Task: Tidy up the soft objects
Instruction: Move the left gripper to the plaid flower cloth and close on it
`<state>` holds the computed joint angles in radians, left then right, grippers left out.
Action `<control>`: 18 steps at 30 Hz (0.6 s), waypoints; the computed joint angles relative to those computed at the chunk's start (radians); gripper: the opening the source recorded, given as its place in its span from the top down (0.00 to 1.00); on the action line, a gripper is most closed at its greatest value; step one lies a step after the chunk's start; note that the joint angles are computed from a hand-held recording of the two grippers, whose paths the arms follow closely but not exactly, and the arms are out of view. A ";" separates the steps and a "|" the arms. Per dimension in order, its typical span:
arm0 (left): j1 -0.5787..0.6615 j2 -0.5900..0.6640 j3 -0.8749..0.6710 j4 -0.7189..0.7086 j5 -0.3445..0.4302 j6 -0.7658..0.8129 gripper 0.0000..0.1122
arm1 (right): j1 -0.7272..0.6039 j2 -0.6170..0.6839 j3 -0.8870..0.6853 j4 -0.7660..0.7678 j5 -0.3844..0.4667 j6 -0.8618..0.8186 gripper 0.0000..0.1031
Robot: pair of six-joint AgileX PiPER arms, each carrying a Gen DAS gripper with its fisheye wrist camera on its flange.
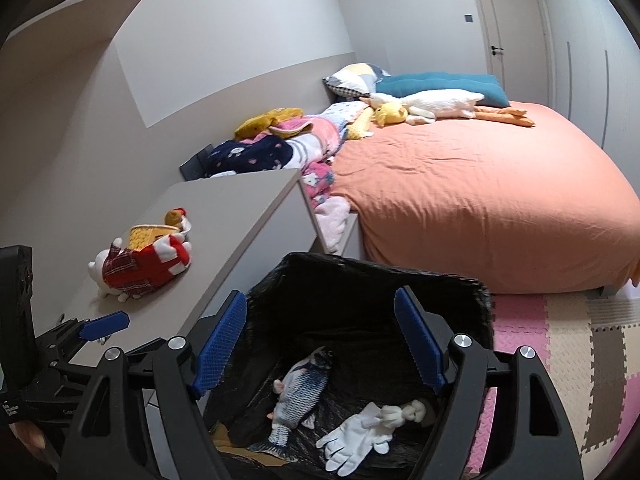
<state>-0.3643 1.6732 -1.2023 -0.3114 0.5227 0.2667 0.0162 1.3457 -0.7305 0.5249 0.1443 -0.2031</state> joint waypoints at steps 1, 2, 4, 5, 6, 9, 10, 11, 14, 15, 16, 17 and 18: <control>0.010 0.000 0.002 0.004 -0.001 -0.002 0.13 | 0.011 0.007 -0.004 0.002 -0.003 -0.001 0.25; 0.018 0.000 0.004 0.008 -0.003 -0.004 0.13 | 0.026 0.019 -0.011 0.002 -0.008 -0.001 0.25; 0.042 -0.001 0.008 0.011 -0.005 -0.003 0.13 | 0.057 0.041 -0.027 -0.048 -0.014 0.050 0.25; 0.052 0.000 0.009 0.013 -0.005 -0.006 0.13 | 0.074 0.054 -0.038 -0.069 -0.016 0.071 0.25; 0.063 0.001 0.010 0.017 -0.004 -0.011 0.13 | 0.085 0.065 -0.046 -0.080 -0.018 0.082 0.25; 0.101 0.002 0.016 0.017 -0.007 -0.010 0.13 | 0.121 0.101 -0.078 -0.115 -0.021 0.120 0.25; 0.112 0.001 0.019 0.019 -0.010 -0.011 0.13 | 0.129 0.110 -0.087 -0.095 -0.021 0.101 0.25; 0.123 -0.001 0.021 0.025 -0.011 -0.016 0.13 | 0.140 0.119 -0.096 -0.102 -0.023 0.112 0.25; 0.158 -0.009 0.035 0.053 -0.018 -0.044 0.13 | 0.172 0.151 -0.128 -0.097 -0.027 0.108 0.25; 0.171 -0.012 0.041 0.066 -0.022 -0.056 0.13 | 0.183 0.162 -0.138 -0.068 -0.028 0.080 0.25; 0.186 -0.014 0.048 0.074 -0.026 -0.060 0.13 | 0.191 0.170 -0.144 -0.046 -0.030 0.060 0.25; 0.201 -0.014 0.052 0.082 -0.028 -0.066 0.13 | 0.200 0.183 -0.156 -0.012 -0.029 0.026 0.25; 0.215 -0.013 0.054 0.086 -0.029 -0.071 0.13 | 0.209 0.193 -0.165 -0.011 -0.029 0.025 0.25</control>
